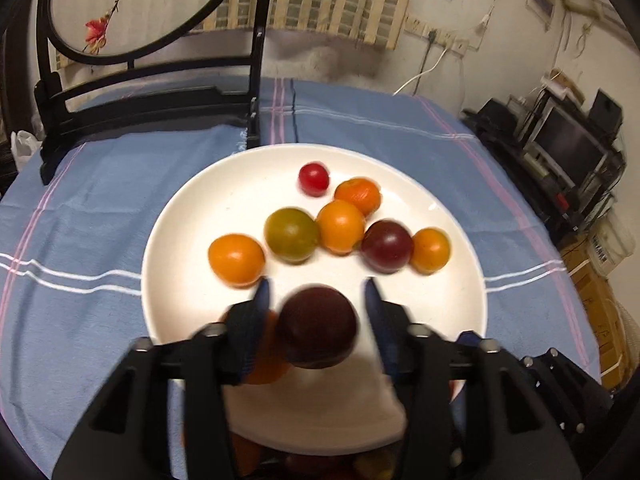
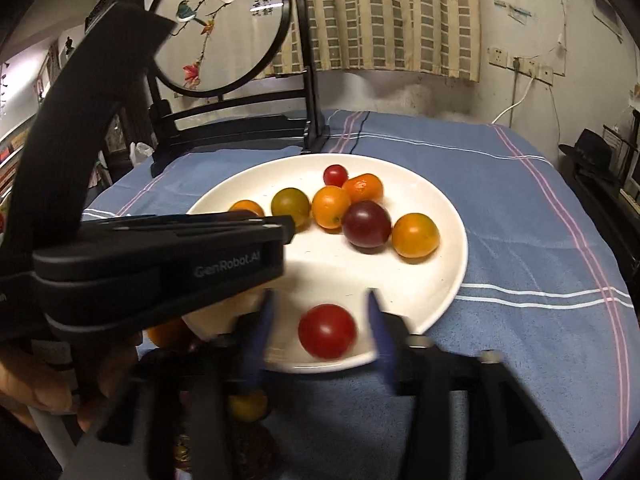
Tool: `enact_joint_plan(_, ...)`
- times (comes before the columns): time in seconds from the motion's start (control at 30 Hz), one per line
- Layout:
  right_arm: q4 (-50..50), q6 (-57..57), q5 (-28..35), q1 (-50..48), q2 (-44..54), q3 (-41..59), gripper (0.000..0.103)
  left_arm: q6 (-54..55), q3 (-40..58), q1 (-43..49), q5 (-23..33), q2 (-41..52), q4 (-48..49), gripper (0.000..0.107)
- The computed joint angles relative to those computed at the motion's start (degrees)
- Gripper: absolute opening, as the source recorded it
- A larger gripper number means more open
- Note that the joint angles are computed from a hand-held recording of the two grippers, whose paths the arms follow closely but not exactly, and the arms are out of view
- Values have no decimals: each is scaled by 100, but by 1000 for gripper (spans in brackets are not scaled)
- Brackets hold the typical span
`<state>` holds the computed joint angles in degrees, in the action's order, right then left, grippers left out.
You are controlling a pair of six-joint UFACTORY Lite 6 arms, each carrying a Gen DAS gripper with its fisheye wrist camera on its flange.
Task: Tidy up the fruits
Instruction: 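Drop the red tomato on the plate with the right tool while the left drops the plum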
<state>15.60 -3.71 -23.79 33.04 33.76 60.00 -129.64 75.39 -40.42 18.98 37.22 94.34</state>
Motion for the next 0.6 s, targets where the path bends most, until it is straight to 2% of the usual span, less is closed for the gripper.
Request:
enact_joint_plan(0.03,42,-44,-4,2,-3,-5,58,-127,-106,-68,199,-70,45,73)
enact_joint_plan(0.1,-157,137,-4,-4,-73,-79,58,-225,-282,-128,390,-248,79,73)
enact_joint_plan(0.3,-162,101,-23,11,-322,-370,59,-1247,-1436,-87,360,-1293,894,76)
enact_joint_plan(0.43,-432,295,39,-1,-477,-486,59,-1147,-2122,-222,652,-1809,621,81)
enact_joint_plan(0.6,-728,205,190,150,-780,-789,59,-1402,-2944,-311,742,-2343,730,82)
